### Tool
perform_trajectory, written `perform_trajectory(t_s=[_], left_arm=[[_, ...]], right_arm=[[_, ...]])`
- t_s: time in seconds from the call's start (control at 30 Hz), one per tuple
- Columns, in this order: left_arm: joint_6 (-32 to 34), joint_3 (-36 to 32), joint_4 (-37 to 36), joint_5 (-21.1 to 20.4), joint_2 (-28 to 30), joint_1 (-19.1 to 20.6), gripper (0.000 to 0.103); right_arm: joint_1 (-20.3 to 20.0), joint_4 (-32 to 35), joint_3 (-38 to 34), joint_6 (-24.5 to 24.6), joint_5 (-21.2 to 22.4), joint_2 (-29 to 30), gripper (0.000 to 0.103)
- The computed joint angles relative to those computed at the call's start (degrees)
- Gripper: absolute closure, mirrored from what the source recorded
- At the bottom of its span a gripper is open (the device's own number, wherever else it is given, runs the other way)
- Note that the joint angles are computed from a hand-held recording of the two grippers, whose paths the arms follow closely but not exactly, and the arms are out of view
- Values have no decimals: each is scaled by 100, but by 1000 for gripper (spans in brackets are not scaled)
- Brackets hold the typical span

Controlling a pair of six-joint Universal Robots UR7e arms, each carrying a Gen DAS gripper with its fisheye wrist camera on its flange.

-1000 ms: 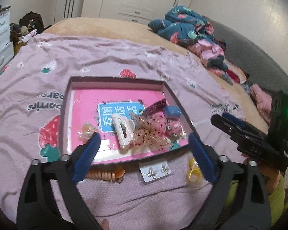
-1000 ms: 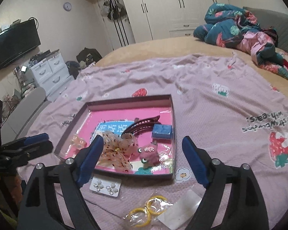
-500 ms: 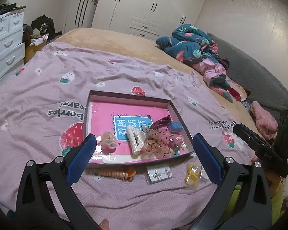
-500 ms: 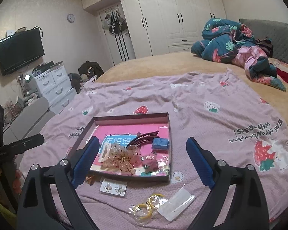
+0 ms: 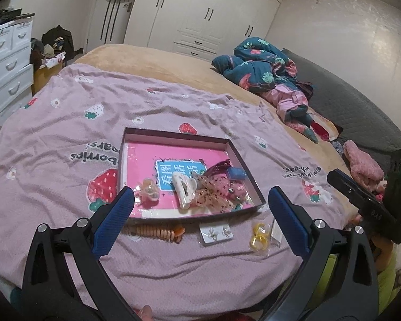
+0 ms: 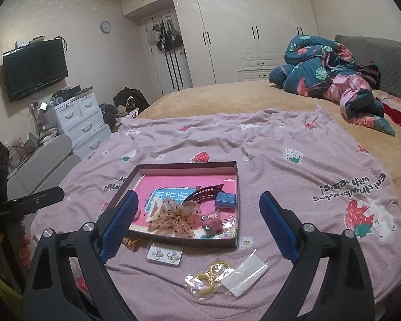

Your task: Organize jewelry

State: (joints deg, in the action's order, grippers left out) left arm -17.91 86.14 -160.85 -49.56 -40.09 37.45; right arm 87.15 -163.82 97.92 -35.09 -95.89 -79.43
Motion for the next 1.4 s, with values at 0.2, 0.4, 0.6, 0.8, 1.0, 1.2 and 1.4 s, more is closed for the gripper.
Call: perform_trajectory(t_s=[0.2,0.4,0.6,0.8,1.0,1.2,1.4], left_arm=[[-54,185,-40,13,-51,-63,9],[-133,359,-22,61,-86,-102,9],[-262,498,86,18,-114,-96,9],[-330,558,255,-28,-84,-91,9],[-369,571,386,-37,-53,-81,9],[-415,534,534,-125,6,-53,9],[-441,404,736,-231,173,31,9]], right_arm=[[-4,94,186,-123,-93,-134,12],[-18,114,393,-212,-226,-240,11],[-45,148,515,-245,-272,-297,11],[-65,181,586,-275,-358,-318,11],[-98,200,634,-337,-431,-342,11],[-187,293,708,-396,-524,-363,11],[-359,514,633,-249,-673,-269,11]])
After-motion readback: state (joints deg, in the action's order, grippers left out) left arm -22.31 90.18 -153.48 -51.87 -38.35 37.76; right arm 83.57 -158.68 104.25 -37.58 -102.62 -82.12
